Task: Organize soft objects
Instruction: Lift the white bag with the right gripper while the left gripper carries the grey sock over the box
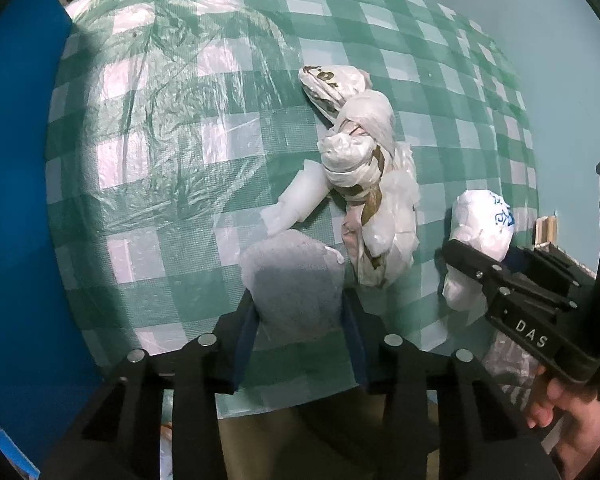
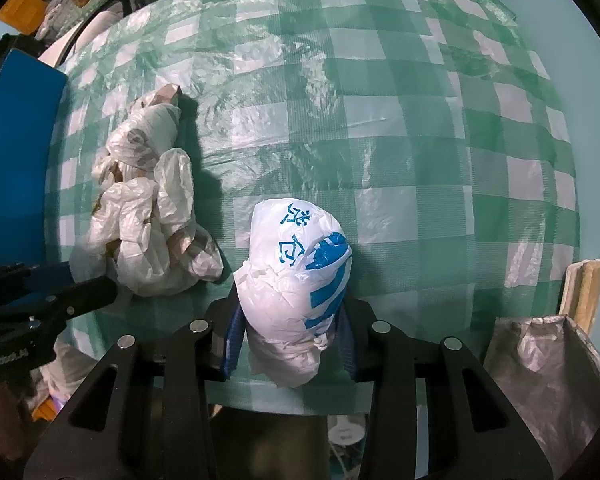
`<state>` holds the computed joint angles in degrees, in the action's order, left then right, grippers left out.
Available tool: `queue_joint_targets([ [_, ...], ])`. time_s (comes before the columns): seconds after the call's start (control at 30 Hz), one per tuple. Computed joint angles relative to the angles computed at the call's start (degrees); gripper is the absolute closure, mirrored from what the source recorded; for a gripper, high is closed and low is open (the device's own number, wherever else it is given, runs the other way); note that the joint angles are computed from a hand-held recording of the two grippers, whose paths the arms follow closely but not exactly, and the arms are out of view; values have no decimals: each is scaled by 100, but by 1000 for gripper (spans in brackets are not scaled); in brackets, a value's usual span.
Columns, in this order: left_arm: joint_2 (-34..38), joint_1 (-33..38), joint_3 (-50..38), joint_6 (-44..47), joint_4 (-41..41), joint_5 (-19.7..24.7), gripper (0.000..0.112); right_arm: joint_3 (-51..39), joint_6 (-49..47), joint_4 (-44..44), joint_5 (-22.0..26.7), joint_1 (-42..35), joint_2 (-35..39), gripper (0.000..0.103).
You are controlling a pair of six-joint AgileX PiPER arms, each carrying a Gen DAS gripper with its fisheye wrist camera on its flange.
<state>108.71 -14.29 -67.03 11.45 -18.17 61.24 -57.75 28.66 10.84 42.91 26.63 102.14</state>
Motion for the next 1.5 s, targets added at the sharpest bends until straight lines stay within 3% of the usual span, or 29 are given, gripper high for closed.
queue_joint_targets([
  [0.2, -193, 131, 139, 192, 71, -39, 83, 44, 69, -56, 49, 66, -228, 66],
  [0.67, -778, 444, 233, 517, 269, 38, 85, -162, 184, -137, 383, 199, -815, 66],
  [1.5, -1510, 1089, -621, 659, 330, 660, 85, -1872, 288, -244, 1010, 568, -553, 66],
])
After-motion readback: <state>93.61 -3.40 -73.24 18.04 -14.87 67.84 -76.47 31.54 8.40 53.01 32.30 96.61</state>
